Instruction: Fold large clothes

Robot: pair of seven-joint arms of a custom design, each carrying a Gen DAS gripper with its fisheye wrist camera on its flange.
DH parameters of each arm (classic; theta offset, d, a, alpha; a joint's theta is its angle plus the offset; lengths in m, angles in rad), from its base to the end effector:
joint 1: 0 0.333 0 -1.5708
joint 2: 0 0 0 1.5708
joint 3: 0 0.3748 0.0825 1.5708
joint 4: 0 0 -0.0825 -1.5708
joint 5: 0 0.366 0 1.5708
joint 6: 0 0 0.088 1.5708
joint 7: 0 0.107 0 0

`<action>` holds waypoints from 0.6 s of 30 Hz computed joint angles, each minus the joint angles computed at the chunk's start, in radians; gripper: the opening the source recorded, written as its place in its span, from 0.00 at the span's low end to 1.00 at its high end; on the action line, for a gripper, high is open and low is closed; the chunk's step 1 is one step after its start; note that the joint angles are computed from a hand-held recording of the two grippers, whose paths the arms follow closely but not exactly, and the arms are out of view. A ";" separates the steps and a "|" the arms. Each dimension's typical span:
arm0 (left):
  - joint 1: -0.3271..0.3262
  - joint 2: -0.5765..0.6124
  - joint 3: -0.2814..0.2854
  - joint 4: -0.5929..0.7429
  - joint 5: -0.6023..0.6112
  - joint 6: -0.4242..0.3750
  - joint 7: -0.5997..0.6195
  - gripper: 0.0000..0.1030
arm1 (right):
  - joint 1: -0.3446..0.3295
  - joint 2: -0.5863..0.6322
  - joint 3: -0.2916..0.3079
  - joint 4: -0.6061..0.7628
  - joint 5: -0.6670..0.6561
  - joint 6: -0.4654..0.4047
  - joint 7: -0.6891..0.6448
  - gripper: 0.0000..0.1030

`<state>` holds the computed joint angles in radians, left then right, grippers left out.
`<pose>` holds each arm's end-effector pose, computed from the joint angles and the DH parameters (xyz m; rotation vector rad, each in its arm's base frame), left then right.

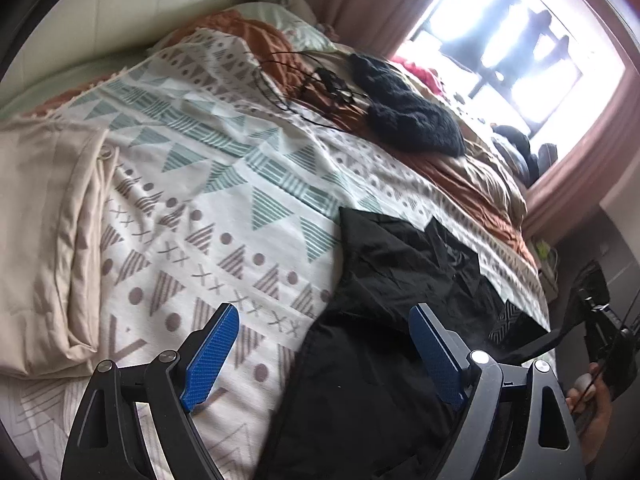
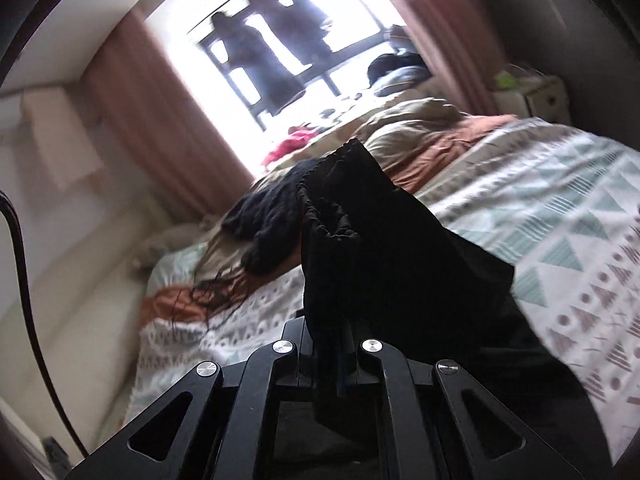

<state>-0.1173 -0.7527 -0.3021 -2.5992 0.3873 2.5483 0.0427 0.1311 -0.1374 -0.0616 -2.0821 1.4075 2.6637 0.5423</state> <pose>0.2822 -0.1650 0.6027 -2.4052 0.8871 -0.9695 0.5300 0.0062 0.6132 -1.4024 1.3987 -0.2569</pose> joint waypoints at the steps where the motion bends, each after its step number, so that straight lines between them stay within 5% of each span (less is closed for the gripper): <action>1: -0.002 -0.011 0.009 -0.011 -0.004 0.002 -0.001 0.85 | 0.013 0.005 0.018 0.003 -0.006 0.021 0.003 0.06; 11: 0.006 -0.081 0.057 -0.078 -0.046 0.011 0.010 0.85 | 0.111 0.082 0.102 0.005 -0.053 0.128 0.039 0.06; 15: 0.011 -0.086 0.066 -0.087 -0.058 0.013 0.025 0.85 | 0.147 0.130 0.139 -0.007 -0.323 0.185 0.237 0.08; 16: 0.013 -0.088 0.067 -0.089 -0.060 0.014 0.028 0.85 | 0.152 0.140 0.142 -0.010 -0.420 0.166 0.307 0.18; 17: 0.015 -0.089 0.068 -0.091 -0.063 0.016 0.030 0.85 | 0.156 0.149 0.144 -0.012 -0.493 0.128 0.353 0.44; 18: 0.017 -0.090 0.069 -0.093 -0.065 0.018 0.032 0.85 | 0.160 0.154 0.146 -0.016 -0.515 0.103 0.356 0.59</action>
